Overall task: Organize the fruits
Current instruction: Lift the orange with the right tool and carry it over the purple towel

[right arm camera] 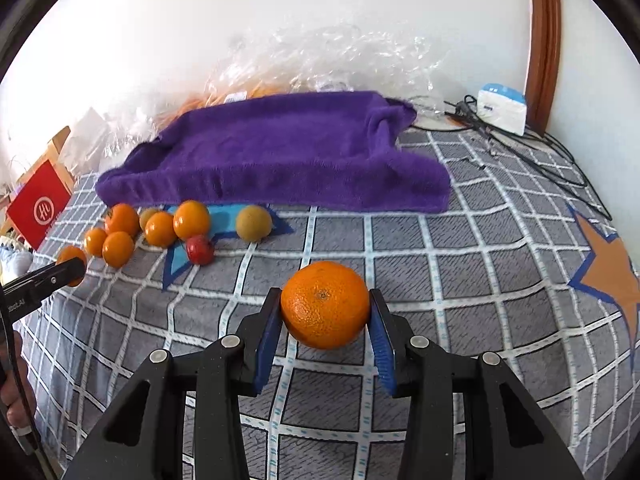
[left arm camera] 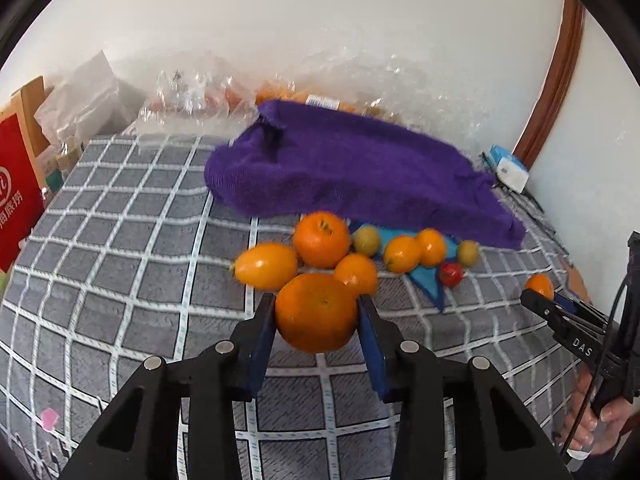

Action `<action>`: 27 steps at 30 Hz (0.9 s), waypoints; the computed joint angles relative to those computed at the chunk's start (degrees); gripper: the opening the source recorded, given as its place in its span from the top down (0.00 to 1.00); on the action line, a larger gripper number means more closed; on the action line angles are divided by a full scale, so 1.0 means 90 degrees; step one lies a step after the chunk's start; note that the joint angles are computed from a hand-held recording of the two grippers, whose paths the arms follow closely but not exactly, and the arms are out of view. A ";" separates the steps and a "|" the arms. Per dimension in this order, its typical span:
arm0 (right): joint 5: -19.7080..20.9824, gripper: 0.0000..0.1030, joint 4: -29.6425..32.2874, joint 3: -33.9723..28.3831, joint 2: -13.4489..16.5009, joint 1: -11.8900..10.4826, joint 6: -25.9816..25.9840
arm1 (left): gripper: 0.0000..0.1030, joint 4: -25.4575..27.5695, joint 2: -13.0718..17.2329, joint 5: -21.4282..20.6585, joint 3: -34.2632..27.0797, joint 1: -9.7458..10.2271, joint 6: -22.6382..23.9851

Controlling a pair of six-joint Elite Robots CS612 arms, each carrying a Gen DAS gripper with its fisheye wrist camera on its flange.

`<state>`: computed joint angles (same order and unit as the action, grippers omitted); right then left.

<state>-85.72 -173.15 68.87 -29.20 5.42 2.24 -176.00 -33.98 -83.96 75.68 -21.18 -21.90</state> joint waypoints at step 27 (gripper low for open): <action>0.0026 0.60 0.1433 -0.4088 0.1366 -0.0016 0.0393 | 0.63 0.0987 0.0645 0.0696 -0.2512 0.0177 0.0419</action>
<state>-85.49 -160.25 32.07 -16.91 5.28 5.78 -167.12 -28.17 -77.70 53.07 -19.59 -18.13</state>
